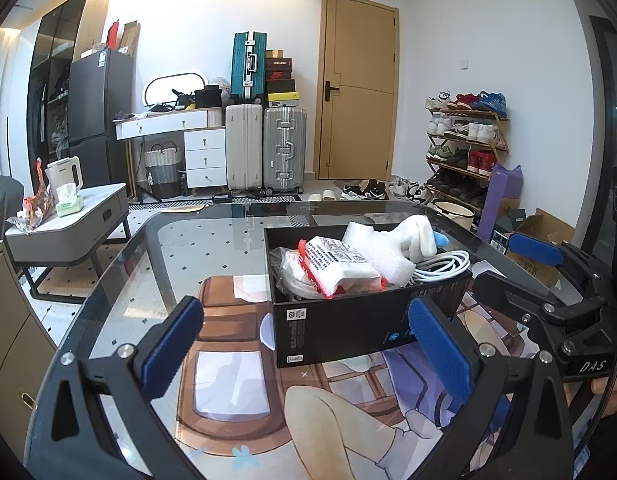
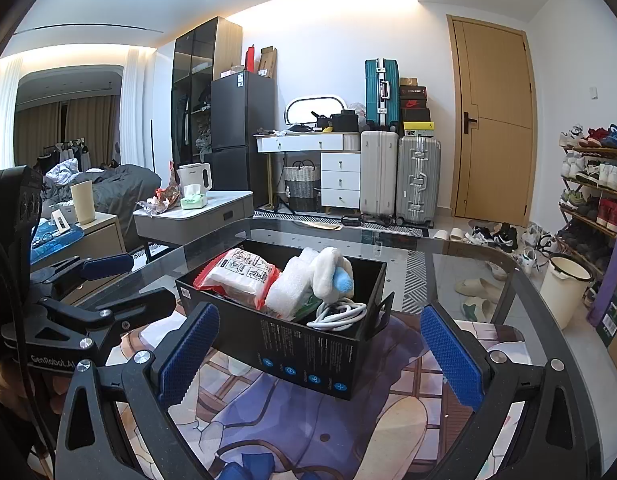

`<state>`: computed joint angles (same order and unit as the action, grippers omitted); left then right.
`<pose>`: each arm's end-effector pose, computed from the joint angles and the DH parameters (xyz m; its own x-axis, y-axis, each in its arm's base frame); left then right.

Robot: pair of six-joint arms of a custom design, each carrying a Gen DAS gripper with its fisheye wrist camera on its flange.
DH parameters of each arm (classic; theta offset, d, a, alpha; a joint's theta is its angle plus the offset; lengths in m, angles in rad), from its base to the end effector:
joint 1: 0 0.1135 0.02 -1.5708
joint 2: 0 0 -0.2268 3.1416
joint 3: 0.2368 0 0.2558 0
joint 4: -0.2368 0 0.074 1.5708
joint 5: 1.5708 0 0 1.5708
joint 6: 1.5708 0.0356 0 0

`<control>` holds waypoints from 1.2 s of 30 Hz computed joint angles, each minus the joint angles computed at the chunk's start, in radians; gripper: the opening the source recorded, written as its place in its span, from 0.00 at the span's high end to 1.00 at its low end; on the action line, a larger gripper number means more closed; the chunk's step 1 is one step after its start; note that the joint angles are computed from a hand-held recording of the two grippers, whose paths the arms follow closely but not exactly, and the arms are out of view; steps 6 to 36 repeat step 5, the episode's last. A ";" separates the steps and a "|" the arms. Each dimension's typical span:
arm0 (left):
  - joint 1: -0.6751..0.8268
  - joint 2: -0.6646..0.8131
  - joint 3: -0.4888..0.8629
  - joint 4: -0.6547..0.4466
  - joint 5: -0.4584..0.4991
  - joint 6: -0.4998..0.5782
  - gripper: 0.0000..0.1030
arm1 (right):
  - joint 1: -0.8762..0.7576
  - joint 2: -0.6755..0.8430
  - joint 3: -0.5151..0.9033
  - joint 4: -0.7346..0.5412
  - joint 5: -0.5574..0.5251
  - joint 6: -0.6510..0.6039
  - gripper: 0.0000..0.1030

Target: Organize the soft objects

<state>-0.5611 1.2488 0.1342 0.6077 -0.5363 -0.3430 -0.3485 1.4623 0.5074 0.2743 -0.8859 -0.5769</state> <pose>0.1816 -0.0927 0.0811 -0.4137 -0.0814 -0.9068 -0.0636 0.9961 -0.0604 0.2567 -0.0639 0.1099 -0.3050 -0.2563 -0.9172 -0.6157 0.7878 -0.0154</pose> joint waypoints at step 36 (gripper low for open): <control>-0.005 0.006 0.004 0.000 -0.004 0.004 0.00 | -0.001 0.001 0.001 -0.003 -0.001 -0.004 0.01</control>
